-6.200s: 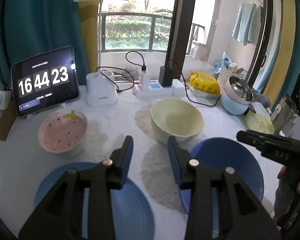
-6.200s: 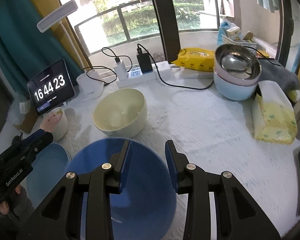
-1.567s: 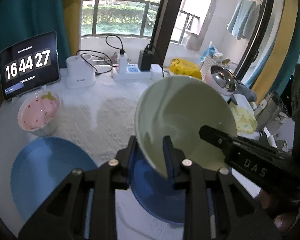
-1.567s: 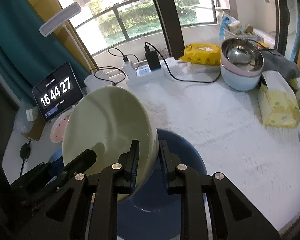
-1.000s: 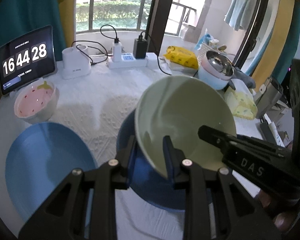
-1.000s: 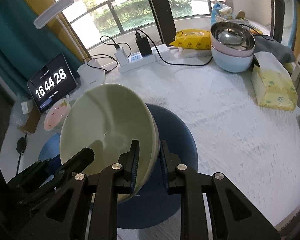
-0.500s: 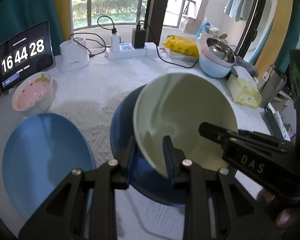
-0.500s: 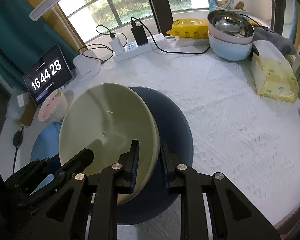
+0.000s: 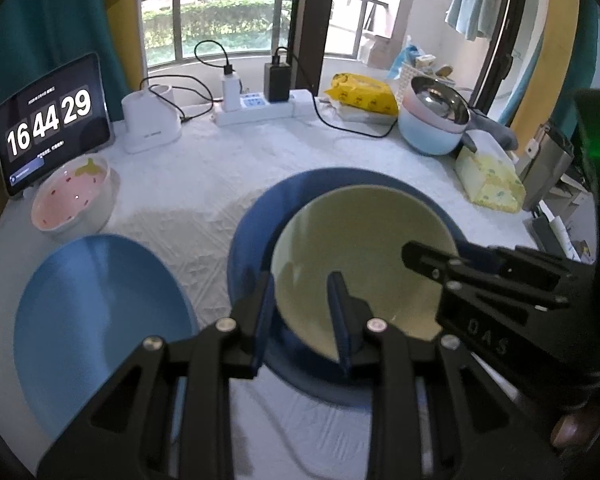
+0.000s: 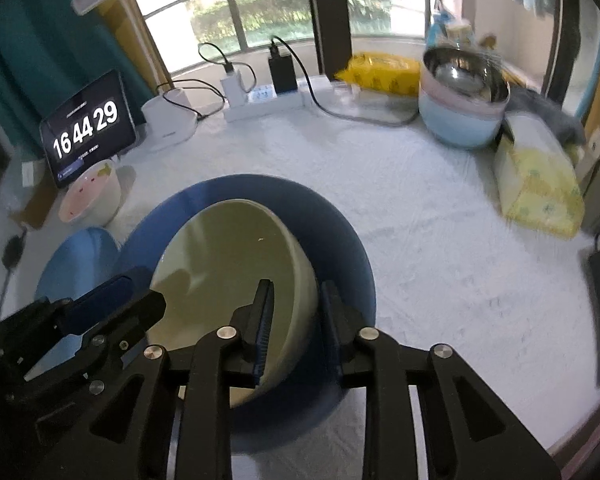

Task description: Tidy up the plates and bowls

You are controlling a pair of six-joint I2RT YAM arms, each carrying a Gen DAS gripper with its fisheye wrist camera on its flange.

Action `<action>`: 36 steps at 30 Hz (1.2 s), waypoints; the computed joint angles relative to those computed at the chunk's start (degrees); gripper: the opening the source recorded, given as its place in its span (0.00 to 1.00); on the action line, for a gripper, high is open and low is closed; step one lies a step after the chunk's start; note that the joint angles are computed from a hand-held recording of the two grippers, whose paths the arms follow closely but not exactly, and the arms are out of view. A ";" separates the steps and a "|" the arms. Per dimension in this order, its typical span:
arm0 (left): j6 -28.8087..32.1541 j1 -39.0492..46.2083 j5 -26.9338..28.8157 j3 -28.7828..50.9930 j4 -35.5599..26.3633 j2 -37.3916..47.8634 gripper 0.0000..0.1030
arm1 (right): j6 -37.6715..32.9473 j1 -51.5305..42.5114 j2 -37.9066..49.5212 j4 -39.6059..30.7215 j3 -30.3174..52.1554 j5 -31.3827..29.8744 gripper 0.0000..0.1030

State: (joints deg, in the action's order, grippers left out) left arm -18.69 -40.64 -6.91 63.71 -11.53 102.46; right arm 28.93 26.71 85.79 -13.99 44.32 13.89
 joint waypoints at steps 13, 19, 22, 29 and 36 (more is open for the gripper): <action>-0.30 1.00 0.06 -1.12 -0.01 -2.21 0.28 | -0.02 -0.34 -3.87 -2.08 -0.20 1.74 0.30; -0.31 2.01 0.33 -1.96 0.51 -3.86 0.28 | 0.02 0.85 -4.53 -3.09 0.85 2.47 0.30; -0.36 2.83 0.90 -2.71 0.99 -4.90 0.28 | 0.16 1.70 -4.53 -3.70 1.73 3.20 0.30; 0.00 5.43 1.96 -4.52 2.55 -7.08 0.35 | 0.42 3.87 -2.61 -5.09 5.17 4.33 0.30; 0.29 9.08 3.08 -6.58 4.04 -8.84 0.38 | 0.51 6.26 1.57 -6.13 9.81 5.12 0.30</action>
